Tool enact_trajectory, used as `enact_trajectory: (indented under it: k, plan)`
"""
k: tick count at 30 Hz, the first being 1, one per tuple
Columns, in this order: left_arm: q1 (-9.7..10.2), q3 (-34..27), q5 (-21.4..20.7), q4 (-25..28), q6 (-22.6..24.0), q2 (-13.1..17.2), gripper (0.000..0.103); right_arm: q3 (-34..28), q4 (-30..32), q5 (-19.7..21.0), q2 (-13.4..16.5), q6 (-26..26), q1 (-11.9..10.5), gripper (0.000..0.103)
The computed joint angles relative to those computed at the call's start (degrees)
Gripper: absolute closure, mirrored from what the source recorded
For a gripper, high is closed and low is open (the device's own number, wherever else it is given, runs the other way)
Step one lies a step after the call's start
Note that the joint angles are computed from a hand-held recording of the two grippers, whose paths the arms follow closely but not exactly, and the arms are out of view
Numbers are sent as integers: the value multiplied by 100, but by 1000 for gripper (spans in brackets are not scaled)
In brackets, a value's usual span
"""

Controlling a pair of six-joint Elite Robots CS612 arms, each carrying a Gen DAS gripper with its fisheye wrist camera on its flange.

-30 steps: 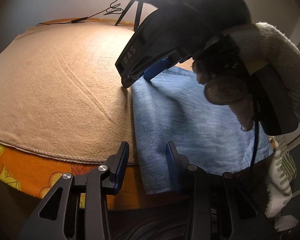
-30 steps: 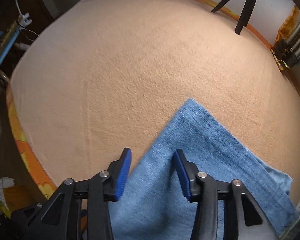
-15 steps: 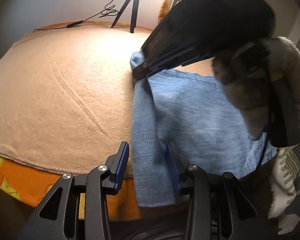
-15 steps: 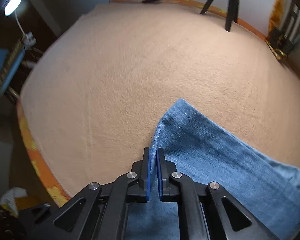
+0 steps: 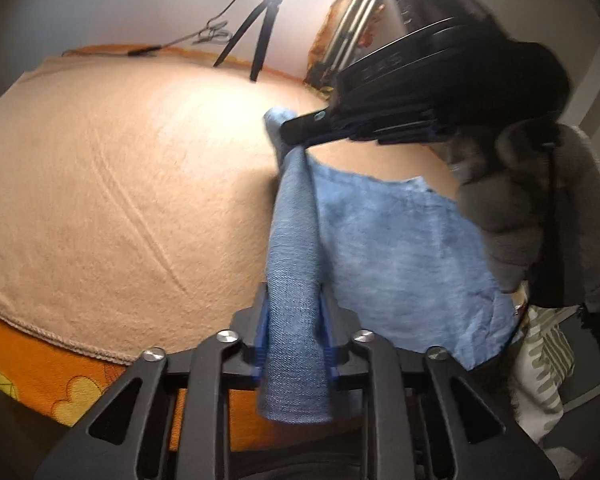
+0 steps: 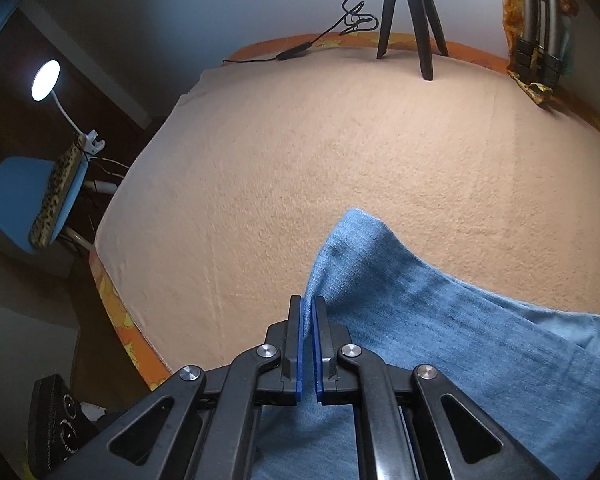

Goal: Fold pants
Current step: 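Grasp the jeans edge with the left gripper while the right gripper holds its edge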

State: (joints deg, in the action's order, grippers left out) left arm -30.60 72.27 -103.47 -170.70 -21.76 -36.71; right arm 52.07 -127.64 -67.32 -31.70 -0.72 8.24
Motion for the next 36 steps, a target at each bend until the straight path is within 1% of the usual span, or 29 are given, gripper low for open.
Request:
enact_trajectory:
  k: [1, 2, 3, 4, 5, 6, 8, 9, 12, 17, 18, 21, 22, 23, 24, 25, 26, 28, 31, 36]
  plan:
    - [-19, 32, 11, -89, 30, -29, 90, -24, 30, 19, 5, -36, -3, 101]
    - [-31, 47, 30, -170, 102, -43, 92, -40, 60, 56, 16, -86, -15, 96]
    - [-43, 56, 64, -237, 176, -52, 92, -116, 169, 87, 43, -127, -17, 95]
    - [-59, 57, 101, -274, 221, -56, 93, -198, 260, 84, 73, -137, -12, 85]
    - [-69, 61, 112, -300, 252, -62, 93, -296, 368, 62, 104, -172, -4, 70]
    - [-76, 70, 111, -341, 275, -67, 93, -390, 449, -32, 131, -239, 15, 66]
    - [-105, 67, 163, -393, 341, -67, 93, -569, 623, -303, 190, -386, 70, 64]
    - [-127, 50, 205, -416, 378, -55, 93, -724, 810, -486, 246, -456, 105, 64]
    - [-152, 83, 223, -477, 503, -78, 93, -1081, 1279, -840, 403, -552, 190, 64]
    - [-207, 45, 246, -444, 732, -83, 93, -1472, 1744, -1229, 610, -583, 290, 63]
    - [-214, 42, 236, -438, 759, -85, 93, -1531, 1827, -1323, 641, -579, 306, 63]
    - [-224, -6, 143, -411, 786, -76, 93, -1491, 1824, -1541, 630, -585, 323, 64]
    - [-225, -22, 103, -408, 778, -70, 93, -1463, 1806, -1559, 617, -576, 320, 68]
    - [-223, -39, 55, -407, 762, -61, 93, -1389, 1755, -1539, 577, -561, 307, 69]
    - [-221, -56, -1, -397, 746, -55, 93, -1281, 1666, -1518, 521, -562, 289, 76]
    - [-219, -55, -58, -407, 735, -53, 93, -1135, 1523, -1469, 442, -577, 265, 82]
    - [-221, -64, -99, -402, 736, -52, 94, -1018, 1400, -1430, 379, -589, 243, 87]
    - [-223, -74, -186, -390, 784, -63, 94, -706, 1074, -1282, 203, -558, 179, 92]
    - [-248, -102, -288, -364, 889, -84, 94, -247, 594, -1008, -55, -465, 54, 98]
    - [-327, -230, -432, -275, 1118, -89, 95, 534, -244, -555, -487, -107, -209, 100]
